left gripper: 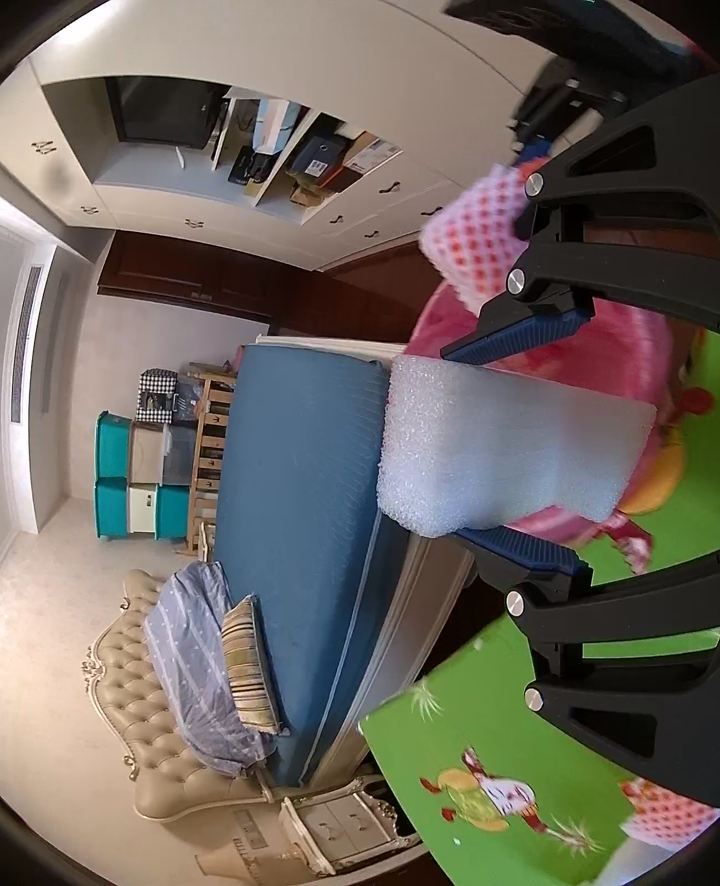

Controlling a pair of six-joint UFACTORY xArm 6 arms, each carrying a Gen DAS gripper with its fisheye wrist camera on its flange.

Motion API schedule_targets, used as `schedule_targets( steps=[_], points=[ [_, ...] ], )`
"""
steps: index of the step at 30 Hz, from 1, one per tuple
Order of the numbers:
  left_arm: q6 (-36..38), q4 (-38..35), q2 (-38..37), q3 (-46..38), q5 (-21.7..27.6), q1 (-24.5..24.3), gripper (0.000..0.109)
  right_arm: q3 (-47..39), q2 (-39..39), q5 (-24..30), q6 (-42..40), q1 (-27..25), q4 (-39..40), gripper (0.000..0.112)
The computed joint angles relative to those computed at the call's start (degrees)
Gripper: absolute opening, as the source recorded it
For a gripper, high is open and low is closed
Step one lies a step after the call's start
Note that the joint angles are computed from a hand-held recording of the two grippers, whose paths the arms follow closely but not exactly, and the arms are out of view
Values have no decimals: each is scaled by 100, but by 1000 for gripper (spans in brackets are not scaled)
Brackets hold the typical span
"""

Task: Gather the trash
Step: 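Carry both held items over the pink bin and lower them in, then open both grippers over the pink bin to drop the items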

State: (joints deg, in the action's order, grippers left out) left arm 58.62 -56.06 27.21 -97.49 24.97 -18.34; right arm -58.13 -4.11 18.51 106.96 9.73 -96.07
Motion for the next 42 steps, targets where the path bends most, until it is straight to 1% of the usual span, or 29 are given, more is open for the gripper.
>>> schedule_targets(
  steps=[2, 3, 4, 5, 6, 7, 9, 11, 12, 15, 18, 19, 22, 23, 26, 28, 31, 37, 42],
  points=[
    [-389, 344, 258, -347, 68, -53, 55, -138, 134, -111, -5, -63, -1, 34],
    [-506, 460, 352, -485, 108, -53, 61, -174, 174, -183, 37, -108, -56, 40],
    [-602, 550, 440, -585, 45, -85, 76, -221, 225, -180, 137, -105, -145, 54],
    [-590, 523, 493, -626, -42, -105, 83, -201, 204, -157, 289, -104, -280, 67],
    [-540, 425, 546, -674, -129, -129, 89, -179, 186, -164, 373, -108, -358, 71],
    [-532, 395, 567, -689, -150, -136, 90, -145, 162, -178, 491, -110, -466, 77],
    [-632, 483, 606, -746, -42, -125, 90, -20, 70, -120, 525, -103, -457, 77],
    [-516, 386, 548, -662, -70, -110, 91, 175, -108, -53, 654, -86, -487, 77],
    [-408, 302, 469, -555, -121, -102, 93, 294, -234, -7, 693, -57, -488, 77],
    [217, -154, 85, -33, -374, -76, 95, 690, -683, 196, 802, 61, -413, 79],
    [1101, -773, -393, 638, -865, -83, 96, 945, -994, 277, 897, 205, -374, 81],
    [1344, -959, -566, 867, -961, -51, 96, 1025, -1085, 390, 875, 342, -319, 83],
    [1577, -1144, -1018, 1459, -1080, 93, 96, 1106, -1190, 447, 773, 575, -170, 84],
    [1796, -1332, -1209, 1686, -1061, 176, 96, 1098, -1176, 450, 740, 673, -117, 84],
    [2516, -1926, -1791, 2362, -964, 461, 96, 971, -1006, 423, 587, 946, 71, 86],
    [2812, -2073, -2130, 2773, -891, 673, 96, 778, -778, 371, 433, 1135, 219, 86],
    [3379, -2322, -2610, 3329, -945, 1017, 96, 414, -395, 245, 192, 1398, 365, 86],
    [4456, -3019, -3291, 4093, -961, 1771, 96, -374, 352, -34, -305, 1890, 717, 86],
    [4765, -3231, -3560, 4474, -833, 2542, 96, -1048, 1009, -145, -1246, 2289, 1464, 86]
  ],
)
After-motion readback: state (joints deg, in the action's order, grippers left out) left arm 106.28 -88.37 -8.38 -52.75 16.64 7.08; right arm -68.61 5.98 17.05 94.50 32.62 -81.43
